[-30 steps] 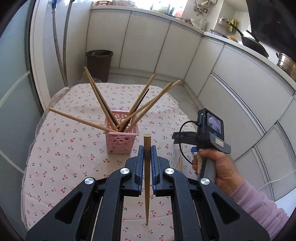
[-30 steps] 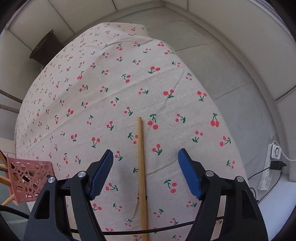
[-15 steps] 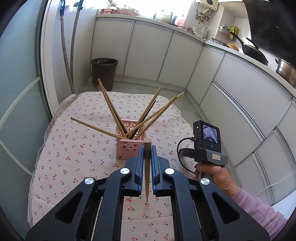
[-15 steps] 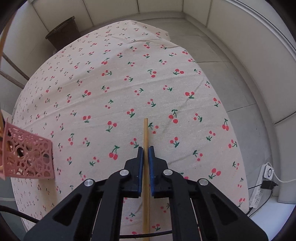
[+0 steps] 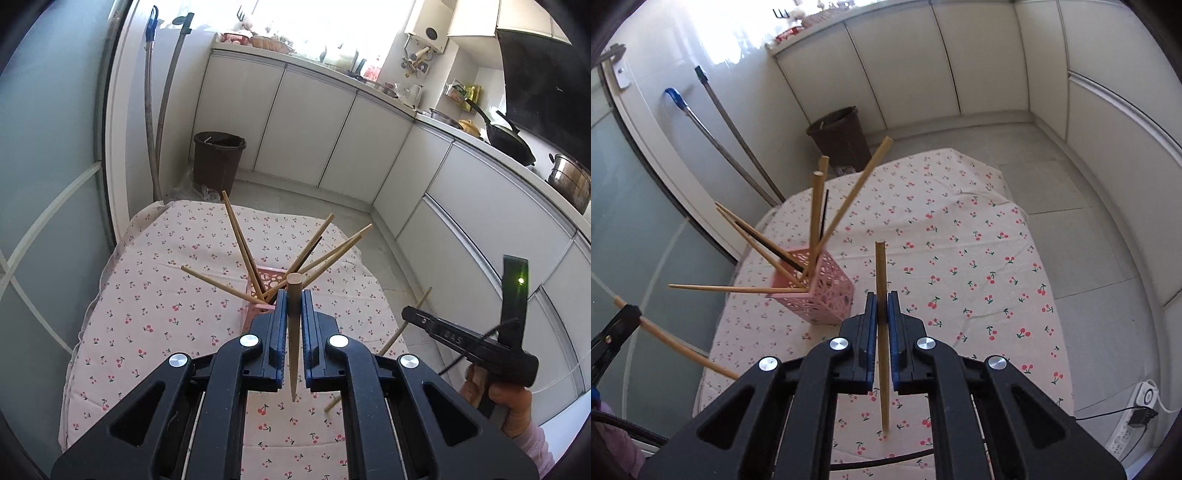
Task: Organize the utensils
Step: 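Carry both chopsticks over the pink basket and open both tools to drop them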
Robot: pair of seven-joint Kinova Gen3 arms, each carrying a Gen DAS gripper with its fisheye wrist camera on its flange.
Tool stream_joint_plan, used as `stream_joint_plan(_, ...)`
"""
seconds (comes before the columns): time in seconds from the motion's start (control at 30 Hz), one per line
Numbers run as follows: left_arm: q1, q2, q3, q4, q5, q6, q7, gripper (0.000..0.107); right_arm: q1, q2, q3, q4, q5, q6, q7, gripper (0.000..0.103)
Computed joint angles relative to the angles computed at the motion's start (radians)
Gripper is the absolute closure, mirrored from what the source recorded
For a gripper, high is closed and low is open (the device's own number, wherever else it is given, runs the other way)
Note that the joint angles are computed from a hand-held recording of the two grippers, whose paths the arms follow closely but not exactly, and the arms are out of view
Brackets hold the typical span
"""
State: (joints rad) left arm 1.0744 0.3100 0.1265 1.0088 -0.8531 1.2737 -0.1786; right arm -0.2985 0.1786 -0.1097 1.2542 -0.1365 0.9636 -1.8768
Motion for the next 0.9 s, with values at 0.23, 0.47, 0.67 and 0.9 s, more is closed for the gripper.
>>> stream_joint_plan(0.23,0.011,0.027,-0.029,-0.084,-0.036,0.023,-0.012,0.101,0.073,-0.059,0.001,0.034,-0.164,-0.041,0.092,0.097)
stream_joint_plan(0.47,0.008,0.07,-0.088,-0.222,-0.061,0.038,-0.063,0.101,0.138,-0.096,0.019,0.051,-0.329,-0.072,0.192,0.097)
stream_joint_plan(0.67,-0.023,0.111,-0.143,-0.319,-0.021,0.034,-0.1,0.101,0.175,-0.097,0.033,0.046,-0.429,-0.062,0.255,0.097)
stream_joint_plan(0.9,-0.084,0.17,-0.167,-0.384,0.093,0.056,-0.161,0.099,0.184,-0.089,0.034,0.032,-0.444,-0.051,0.27,0.097)
